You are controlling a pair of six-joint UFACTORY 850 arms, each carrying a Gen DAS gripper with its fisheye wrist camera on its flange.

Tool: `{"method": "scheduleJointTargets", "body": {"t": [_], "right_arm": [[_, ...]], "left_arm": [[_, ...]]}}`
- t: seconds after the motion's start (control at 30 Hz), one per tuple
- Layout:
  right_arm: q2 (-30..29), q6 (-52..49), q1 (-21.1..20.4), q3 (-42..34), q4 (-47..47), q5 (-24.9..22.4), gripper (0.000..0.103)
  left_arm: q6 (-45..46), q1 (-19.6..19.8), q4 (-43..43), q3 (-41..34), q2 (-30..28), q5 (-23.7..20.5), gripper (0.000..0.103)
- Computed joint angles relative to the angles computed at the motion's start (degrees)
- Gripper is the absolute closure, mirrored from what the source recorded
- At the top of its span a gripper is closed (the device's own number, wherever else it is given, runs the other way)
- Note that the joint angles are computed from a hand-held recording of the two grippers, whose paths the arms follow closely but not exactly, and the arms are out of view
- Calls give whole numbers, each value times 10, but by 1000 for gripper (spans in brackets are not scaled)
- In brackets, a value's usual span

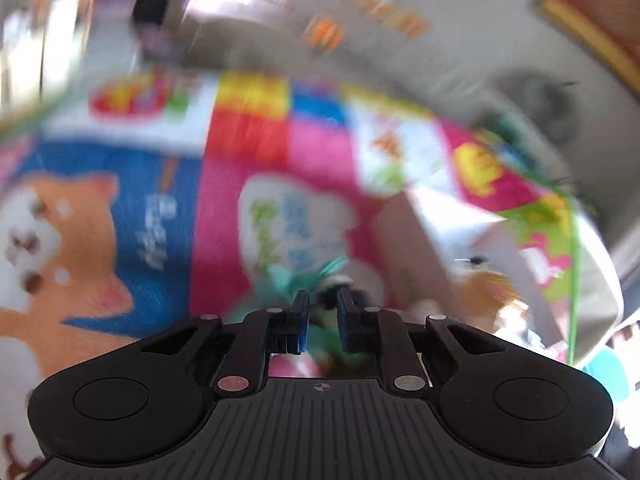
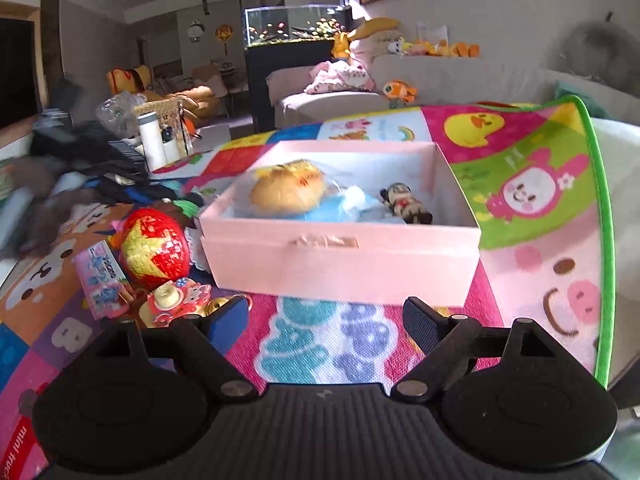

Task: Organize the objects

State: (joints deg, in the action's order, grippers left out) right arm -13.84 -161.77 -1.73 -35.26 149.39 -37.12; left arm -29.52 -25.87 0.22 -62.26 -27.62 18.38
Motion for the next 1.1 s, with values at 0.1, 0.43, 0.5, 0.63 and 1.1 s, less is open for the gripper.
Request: {"method": "scheduleJointTargets", "body": {"t": [0.1,0.43,0.5,0.63,1.1], "right_arm": [[-2,4,3,4,-2,9,10],[-11,5,21,-4,30,60,0],[-17,15,24,-15,27,81,0],[-21,13,27,-21,37,97,0],[-21,-46,40,-19,94,105,0]], "left_arm": [[114,-25,-62,95,69,107,86],[497,-129,-435,179,120,9,85],[524,-130,-458,171,106,-13,83],[441,-130,-370,166,92,-9,53],[-31,-85,-222,139,54,73,32]]}}
